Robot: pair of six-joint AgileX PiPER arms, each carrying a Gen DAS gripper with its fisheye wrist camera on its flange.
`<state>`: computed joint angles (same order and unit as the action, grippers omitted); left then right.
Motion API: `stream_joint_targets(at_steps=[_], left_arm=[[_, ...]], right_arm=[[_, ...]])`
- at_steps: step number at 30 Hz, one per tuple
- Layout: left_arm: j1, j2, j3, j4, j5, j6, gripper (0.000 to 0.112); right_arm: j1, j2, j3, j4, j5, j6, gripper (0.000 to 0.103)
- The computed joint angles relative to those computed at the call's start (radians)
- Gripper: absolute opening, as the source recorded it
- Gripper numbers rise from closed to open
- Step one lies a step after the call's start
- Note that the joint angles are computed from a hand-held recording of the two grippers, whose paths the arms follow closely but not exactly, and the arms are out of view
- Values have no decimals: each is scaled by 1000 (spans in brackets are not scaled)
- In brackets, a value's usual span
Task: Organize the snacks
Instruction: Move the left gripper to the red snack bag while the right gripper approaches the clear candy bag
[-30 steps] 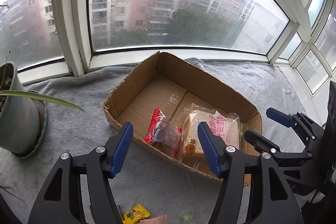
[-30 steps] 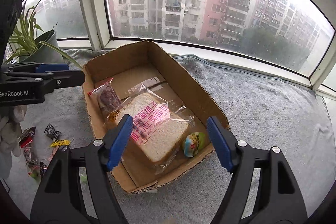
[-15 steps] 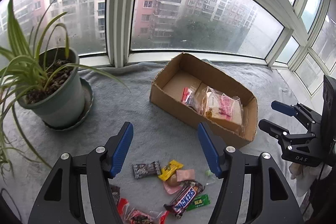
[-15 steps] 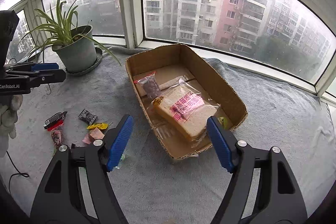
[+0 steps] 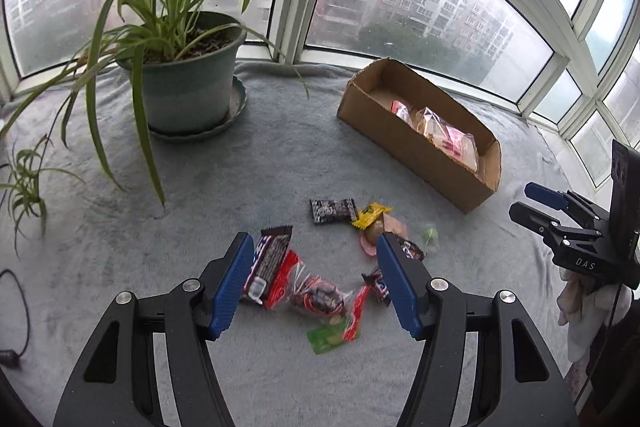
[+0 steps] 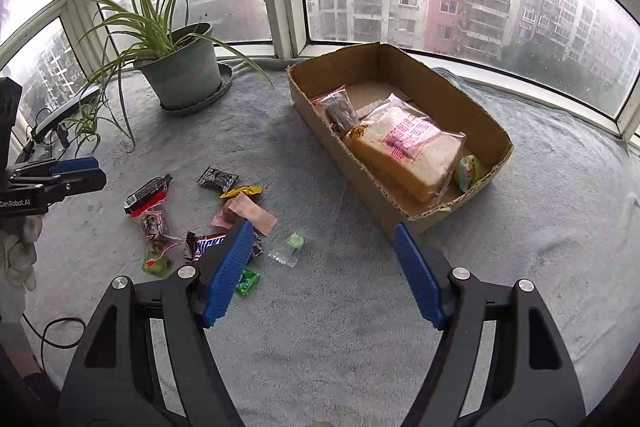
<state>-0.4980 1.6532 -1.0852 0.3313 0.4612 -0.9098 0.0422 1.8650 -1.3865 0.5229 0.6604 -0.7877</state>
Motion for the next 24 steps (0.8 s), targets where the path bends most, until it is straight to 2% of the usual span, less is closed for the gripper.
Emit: stream_joint_targets(at_steps=[9,14,19,24], left_arm=[[-66,-60,171,84,-84,-211,63],[-66,-53,230,45,-148,-237,63],[-34,-6,227,-108,-197,-114,63],[10,59,199,-354,-241,112,63]], right_arm=[[6,-28,103,46,-35,2,75],[10,-1,109,47,-30,29,75],[32,48,88,9,-40,79,75],[34,113,34,7,-12,127,75]])
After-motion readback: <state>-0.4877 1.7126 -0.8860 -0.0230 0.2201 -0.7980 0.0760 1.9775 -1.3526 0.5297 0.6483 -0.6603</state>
